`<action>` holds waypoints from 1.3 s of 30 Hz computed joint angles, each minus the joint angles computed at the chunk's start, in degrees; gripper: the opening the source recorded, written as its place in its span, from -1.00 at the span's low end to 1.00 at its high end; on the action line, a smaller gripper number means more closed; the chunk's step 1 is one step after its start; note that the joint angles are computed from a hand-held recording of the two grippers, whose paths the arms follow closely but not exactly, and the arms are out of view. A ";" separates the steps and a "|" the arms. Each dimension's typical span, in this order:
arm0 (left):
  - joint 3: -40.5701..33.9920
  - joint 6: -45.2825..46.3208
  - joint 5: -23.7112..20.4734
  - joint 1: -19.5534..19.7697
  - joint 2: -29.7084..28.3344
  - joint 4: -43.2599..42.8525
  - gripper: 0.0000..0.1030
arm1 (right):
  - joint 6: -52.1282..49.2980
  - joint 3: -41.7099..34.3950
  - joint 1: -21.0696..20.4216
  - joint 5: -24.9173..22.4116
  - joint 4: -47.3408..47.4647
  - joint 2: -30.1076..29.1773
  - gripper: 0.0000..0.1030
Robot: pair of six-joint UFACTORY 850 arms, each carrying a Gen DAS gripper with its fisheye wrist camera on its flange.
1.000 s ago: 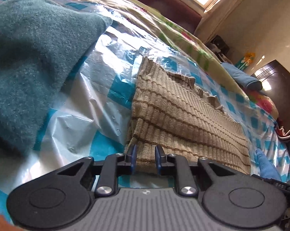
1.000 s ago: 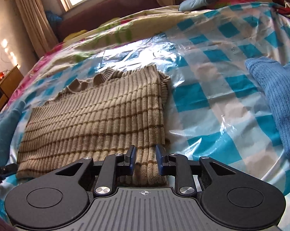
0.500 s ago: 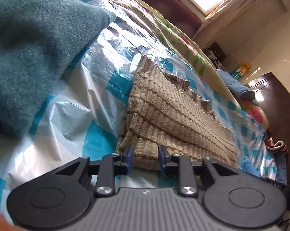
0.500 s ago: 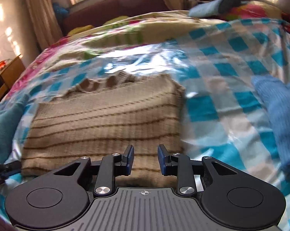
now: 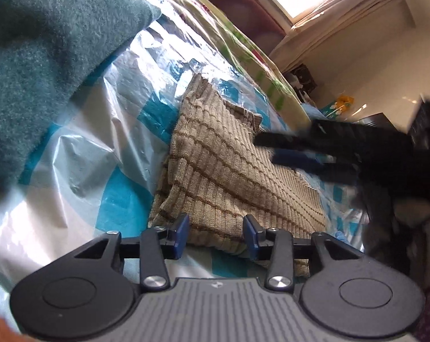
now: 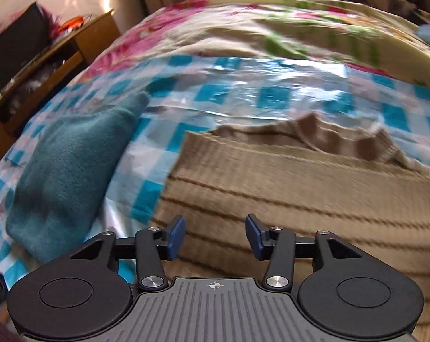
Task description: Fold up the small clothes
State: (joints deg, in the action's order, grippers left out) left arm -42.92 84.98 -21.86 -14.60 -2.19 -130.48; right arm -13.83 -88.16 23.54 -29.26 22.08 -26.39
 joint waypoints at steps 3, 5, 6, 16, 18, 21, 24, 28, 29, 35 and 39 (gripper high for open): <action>-0.58 -2.47 -0.78 0.20 -0.81 3.15 -0.12 | 8.14 -8.41 2.71 -4.43 -7.71 -6.21 -0.02; -0.65 -2.58 -1.33 0.24 -0.95 3.70 -0.11 | 13.04 -14.02 4.46 -8.76 -13.51 -10.36 0.11; -0.62 -2.83 -1.87 0.35 -1.00 4.08 -0.11 | 15.59 -16.49 5.40 -10.93 -17.24 -12.19 0.14; 0.00 -6.07 -6.87 1.92 -1.07 7.94 -0.11 | 23.04 -25.80 9.27 -18.52 -33.43 -20.17 0.30; 0.09 -5.79 -6.69 1.83 -0.87 7.70 -0.11 | 22.90 -26.33 9.36 -19.09 -33.95 -20.44 0.18; 0.29 -3.14 -5.84 1.44 -0.53 5.15 -0.11 | 22.39 -25.91 8.76 -19.01 -33.41 -19.86 -0.17; 0.95 2.91 -4.03 0.59 0.49 -0.71 -0.10 | 22.27 -24.04 7.78 -17.28 -31.63 -18.24 -0.56; 1.65 11.80 -2.09 -0.59 1.55 -9.49 0.01 | 19.37 -20.85 6.00 -14.52 -25.86 -15.39 -0.68; 1.80 14.20 -1.68 -0.86 1.74 -11.61 0.04 | 18.69 -20.19 5.65 -14.00 -24.74 -14.75 -0.68; 1.23 27.22 2.17 -3.45 2.10 -20.19 0.18 | 16.10 -17.47 4.40 -11.68 -20.45 -12.40 -0.69; 1.70 28.52 1.17 -3.33 2.31 -22.90 0.19 | 14.69 -15.83 3.43 -10.83 -18.17 -10.75 -0.70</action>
